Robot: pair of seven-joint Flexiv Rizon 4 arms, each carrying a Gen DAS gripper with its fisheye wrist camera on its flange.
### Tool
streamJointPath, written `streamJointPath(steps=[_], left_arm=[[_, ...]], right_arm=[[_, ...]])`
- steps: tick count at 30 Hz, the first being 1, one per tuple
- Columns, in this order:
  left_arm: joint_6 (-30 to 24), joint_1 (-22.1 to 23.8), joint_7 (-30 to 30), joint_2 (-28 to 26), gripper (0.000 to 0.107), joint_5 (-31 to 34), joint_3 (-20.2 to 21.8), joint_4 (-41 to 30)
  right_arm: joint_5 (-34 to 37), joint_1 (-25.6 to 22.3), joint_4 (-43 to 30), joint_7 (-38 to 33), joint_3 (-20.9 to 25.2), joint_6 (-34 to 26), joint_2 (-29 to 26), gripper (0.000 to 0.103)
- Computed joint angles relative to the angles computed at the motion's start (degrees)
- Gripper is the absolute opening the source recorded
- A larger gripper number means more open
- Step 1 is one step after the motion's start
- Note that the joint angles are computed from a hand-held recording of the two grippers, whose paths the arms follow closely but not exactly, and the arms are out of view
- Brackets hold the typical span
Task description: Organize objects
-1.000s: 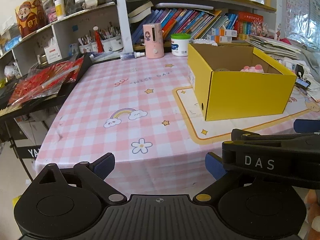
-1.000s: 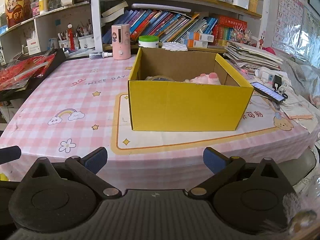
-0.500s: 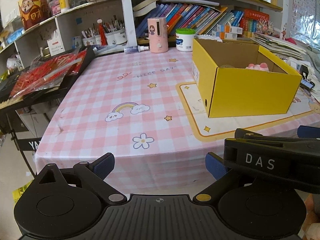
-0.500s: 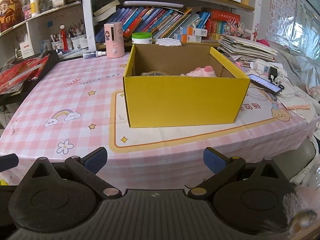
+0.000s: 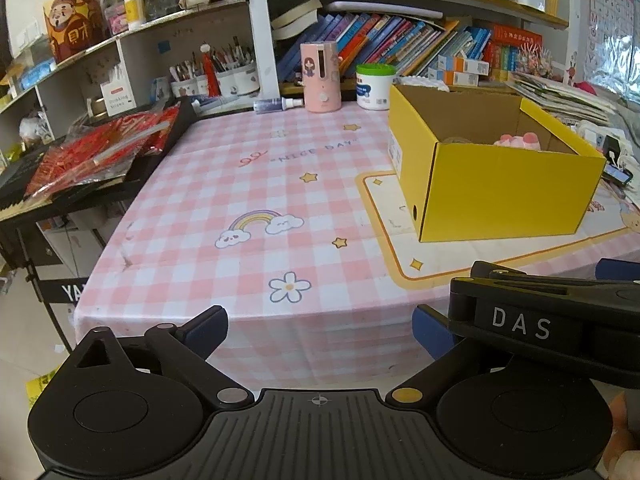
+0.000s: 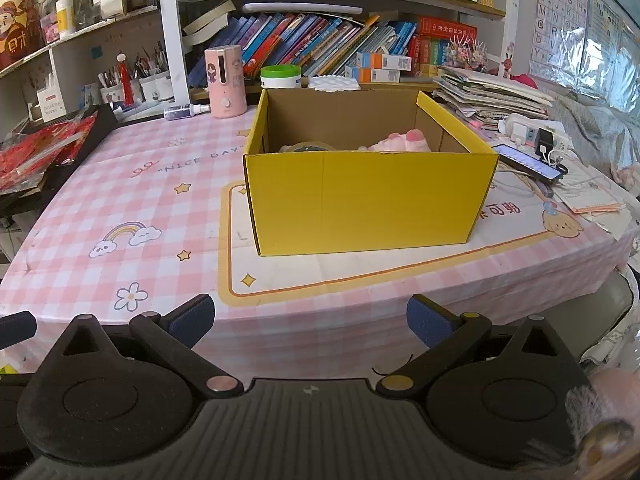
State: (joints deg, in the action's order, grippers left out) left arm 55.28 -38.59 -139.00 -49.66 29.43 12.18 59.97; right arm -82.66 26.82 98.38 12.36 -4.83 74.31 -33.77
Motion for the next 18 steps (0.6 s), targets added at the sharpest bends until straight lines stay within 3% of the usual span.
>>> streamJointPath(steps=[18], left_arm=[[-1.19,-0.51,-3.66,1.28,0.100,1.69,0.69,0.99]], right_arm=[[-2.07,-0.75,-1.27,0.69,-0.03,3.32,-0.58,0.103]])
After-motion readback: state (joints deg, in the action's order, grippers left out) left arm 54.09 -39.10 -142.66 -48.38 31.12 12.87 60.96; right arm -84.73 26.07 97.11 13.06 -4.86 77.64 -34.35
